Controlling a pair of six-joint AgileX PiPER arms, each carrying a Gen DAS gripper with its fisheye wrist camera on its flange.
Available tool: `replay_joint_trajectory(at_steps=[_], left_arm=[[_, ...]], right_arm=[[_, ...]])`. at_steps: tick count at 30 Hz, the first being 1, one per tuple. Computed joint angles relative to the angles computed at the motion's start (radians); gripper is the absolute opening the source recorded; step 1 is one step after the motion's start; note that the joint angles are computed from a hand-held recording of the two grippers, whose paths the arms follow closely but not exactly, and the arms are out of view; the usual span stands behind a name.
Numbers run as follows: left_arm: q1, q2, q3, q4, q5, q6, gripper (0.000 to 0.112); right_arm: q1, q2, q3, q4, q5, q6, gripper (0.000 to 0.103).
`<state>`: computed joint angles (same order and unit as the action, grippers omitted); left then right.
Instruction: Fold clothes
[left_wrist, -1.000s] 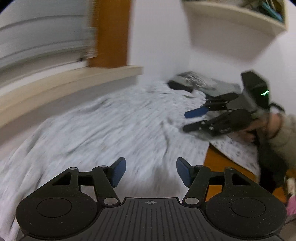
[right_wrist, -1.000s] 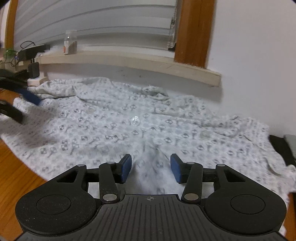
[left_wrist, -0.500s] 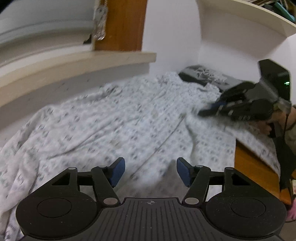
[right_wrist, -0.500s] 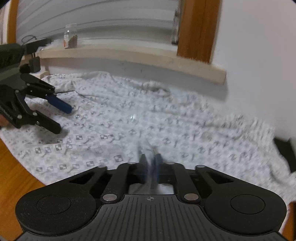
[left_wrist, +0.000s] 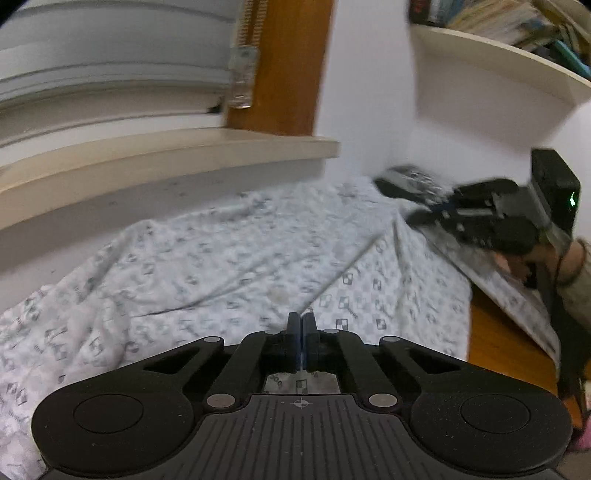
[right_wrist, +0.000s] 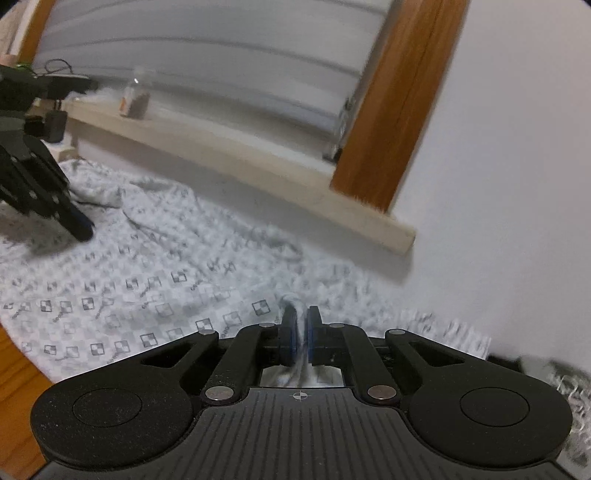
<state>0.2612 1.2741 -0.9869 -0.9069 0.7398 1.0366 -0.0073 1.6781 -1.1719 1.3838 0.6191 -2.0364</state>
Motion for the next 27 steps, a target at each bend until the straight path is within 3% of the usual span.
replay_joint_trajectory(at_steps=[2, 4, 6, 8, 12, 15, 18, 20, 24, 27], left_arm=[[-0.029, -0.001, -0.012, 0.089, -0.027, -0.091, 0.006], [-0.056, -0.01, -0.016, 0.147, -0.057, -0.159, 0.015], [-0.086, -0.016, -0.024, 0.158, -0.077, -0.192, 0.03], [-0.144, -0.018, -0.038, 0.169, -0.106, -0.22, 0.034], [-0.306, 0.059, -0.094, 0.179, -0.159, -0.244, 0.033], [-0.417, 0.174, -0.173, 0.197, -0.198, -0.278, 0.025], [-0.502, 0.278, -0.26, 0.251, -0.215, -0.351, 0.024], [-0.534, 0.324, -0.294, 0.301, -0.228, -0.401, 0.022], [-0.52, 0.366, -0.306, 0.247, -0.218, -0.366, 0.022], [-0.501, 0.375, -0.303, 0.199, -0.209, -0.333, 0.022]], right_arm=[[0.036, 0.031, -0.044, -0.151, -0.045, 0.152, 0.008], [0.034, 0.043, -0.059, -0.191, -0.039, 0.219, 0.02], [0.005, 0.046, -0.081, -0.225, 0.015, 0.301, 0.035], [-0.038, 0.041, -0.092, -0.217, 0.077, 0.337, 0.04], [-0.142, 0.003, -0.096, -0.241, 0.21, 0.407, 0.046], [-0.221, -0.049, -0.049, -0.249, 0.286, 0.391, 0.047], [-0.3, -0.121, 0.033, -0.267, 0.355, 0.368, 0.048], [-0.363, -0.16, 0.085, -0.274, 0.409, 0.339, 0.049], [-0.456, -0.213, 0.159, -0.272, 0.491, 0.328, 0.057], [-0.506, -0.208, 0.18, -0.262, 0.556, 0.326, 0.057]])
